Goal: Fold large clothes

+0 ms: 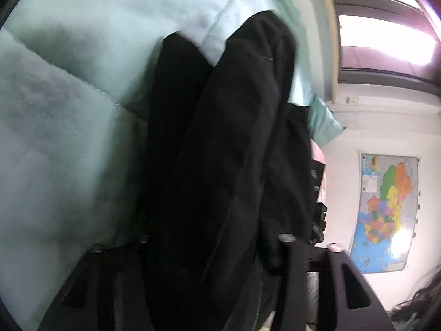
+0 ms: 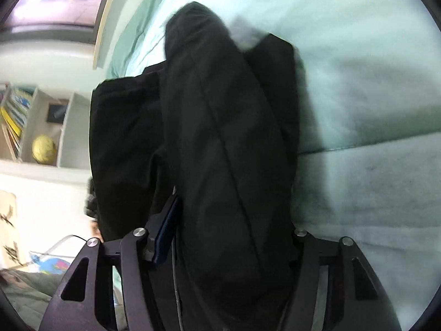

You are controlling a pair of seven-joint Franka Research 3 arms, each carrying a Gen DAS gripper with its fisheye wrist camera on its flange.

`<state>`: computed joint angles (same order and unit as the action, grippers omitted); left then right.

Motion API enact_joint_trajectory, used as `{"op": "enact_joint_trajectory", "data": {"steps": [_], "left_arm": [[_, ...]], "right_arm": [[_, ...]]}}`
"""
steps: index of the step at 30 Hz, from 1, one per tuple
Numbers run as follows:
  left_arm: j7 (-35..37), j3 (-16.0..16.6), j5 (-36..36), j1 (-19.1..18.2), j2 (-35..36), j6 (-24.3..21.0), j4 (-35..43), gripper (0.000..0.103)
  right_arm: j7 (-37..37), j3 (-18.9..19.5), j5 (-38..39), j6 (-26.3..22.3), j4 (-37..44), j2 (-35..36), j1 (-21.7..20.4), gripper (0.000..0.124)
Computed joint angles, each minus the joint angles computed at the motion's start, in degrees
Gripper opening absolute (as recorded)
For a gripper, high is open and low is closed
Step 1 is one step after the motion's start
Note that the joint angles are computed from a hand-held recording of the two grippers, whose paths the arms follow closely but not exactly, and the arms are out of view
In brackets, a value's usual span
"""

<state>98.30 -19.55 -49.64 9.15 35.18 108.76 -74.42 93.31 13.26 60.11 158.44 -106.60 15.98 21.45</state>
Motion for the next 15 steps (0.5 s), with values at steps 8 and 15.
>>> {"op": "enact_joint_trajectory", "data": {"steps": [8,15], "left_arm": [[9.8,0.3,-9.4,0.4,-18.2,1.9,-13.3,0.035],[16.2,5.3,-17.8,-1.1,-34.9,-0.5,-24.8,0.035]], "right_arm": [[17.8,-3.1,-22.0,4.7,0.3,-6.1,7.7,0.04],[36.4,-2.9,-42.5,5.5,-2.5,-14.2,11.5,0.04]]}}
